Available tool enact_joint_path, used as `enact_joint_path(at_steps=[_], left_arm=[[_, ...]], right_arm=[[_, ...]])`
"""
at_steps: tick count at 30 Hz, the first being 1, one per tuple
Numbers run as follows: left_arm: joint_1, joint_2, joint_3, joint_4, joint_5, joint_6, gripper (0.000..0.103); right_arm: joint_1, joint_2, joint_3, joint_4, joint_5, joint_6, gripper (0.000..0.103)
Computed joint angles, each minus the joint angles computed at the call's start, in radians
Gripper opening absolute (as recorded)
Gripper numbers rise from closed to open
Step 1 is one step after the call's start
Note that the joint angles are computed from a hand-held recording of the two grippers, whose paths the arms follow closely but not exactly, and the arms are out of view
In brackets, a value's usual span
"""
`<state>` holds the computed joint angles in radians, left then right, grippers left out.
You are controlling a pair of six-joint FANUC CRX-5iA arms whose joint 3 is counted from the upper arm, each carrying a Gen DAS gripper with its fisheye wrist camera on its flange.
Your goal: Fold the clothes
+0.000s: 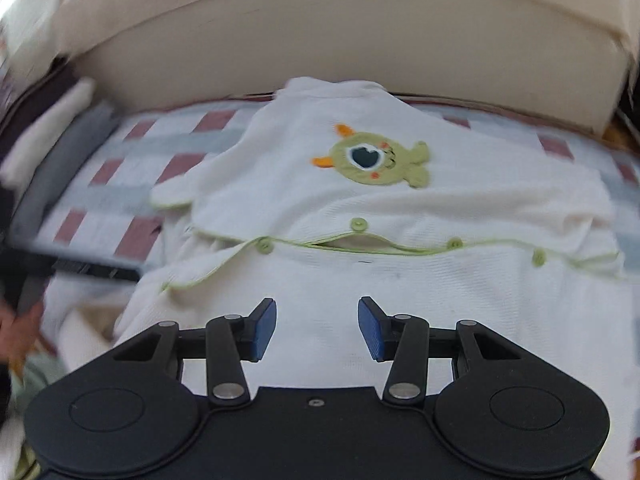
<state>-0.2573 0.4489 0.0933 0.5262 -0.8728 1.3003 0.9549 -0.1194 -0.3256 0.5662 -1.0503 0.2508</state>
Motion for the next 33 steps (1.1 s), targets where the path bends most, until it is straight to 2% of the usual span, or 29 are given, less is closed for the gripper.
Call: enact_joint_path(at_steps=[4,7,8,10,11,13,15,17,19,20,23,26,28,30,31,32,33], left_arm=[[0.008,0.03,0.037,0.036,-0.037,-0.023,0.056],[0.015,0.003,0.011,0.063,-0.048,-0.031,0.056],[0.017,-0.012,-0.005,0.077,-0.047,-0.039,0.056],[0.022,-0.041,-0.037,0.104,-0.045,-0.055,0.056],[0.02,-0.069,-0.058,0.091,-0.03,-0.06,0.056],[0.006,-0.118,-0.079,0.003,-0.004,-0.02,0.056],[-0.013,-0.161,-0.089,-0.107,0.012,0.033,0.057],[-0.031,-0.192,-0.094,-0.208,0.007,0.099,0.062],[-0.03,-0.194,-0.086,-0.248,-0.066,0.184,0.071],[-0.029,-0.194,-0.083,-0.264,-0.102,0.223,0.071],[-0.011,-0.189,-0.112,-0.195,-0.147,0.204,0.071],[-0.018,-0.193,-0.137,-0.167,-0.085,0.192,0.068],[-0.034,-0.177,-0.119,-0.203,-0.079,0.218,0.068],[-0.04,-0.182,-0.127,-0.222,-0.058,0.242,0.067],[-0.043,-0.189,-0.132,-0.236,-0.048,0.25,0.054],[-0.052,-0.196,-0.129,-0.264,-0.042,0.263,0.029],[-0.052,-0.209,-0.143,-0.26,-0.021,0.251,0.018]], right_arm=[[0.01,0.033,0.082,-0.007,-0.068,0.063,0.051],[0.044,0.057,0.086,0.029,-0.054,-0.021,0.051],[0.055,0.064,0.088,0.014,-0.041,-0.003,0.052],[0.069,0.081,0.117,-0.051,-0.044,0.151,0.049],[0.087,0.101,0.137,-0.032,-0.097,0.205,0.055],[0.117,0.133,0.172,0.015,-0.185,0.286,0.055],[0.121,0.097,0.177,-0.003,-0.166,0.309,0.057],[0.134,0.039,0.145,-0.002,-0.139,0.256,0.062],[0.157,-0.011,0.101,0.027,-0.135,0.18,0.062],[0.17,-0.024,0.091,0.042,-0.149,0.164,0.062],[0.214,-0.044,0.075,0.086,-0.208,0.149,0.062],[0.265,-0.031,0.102,0.095,-0.309,0.141,0.062],[0.298,-0.029,0.117,0.09,-0.325,0.117,0.062],[0.332,-0.026,0.108,0.083,-0.294,0.052,0.063],[0.343,-0.023,0.097,0.065,-0.264,0.028,0.063],[0.354,-0.019,0.086,0.048,-0.231,0.005,0.063],[0.364,-0.015,0.075,0.031,-0.197,-0.017,0.063]])
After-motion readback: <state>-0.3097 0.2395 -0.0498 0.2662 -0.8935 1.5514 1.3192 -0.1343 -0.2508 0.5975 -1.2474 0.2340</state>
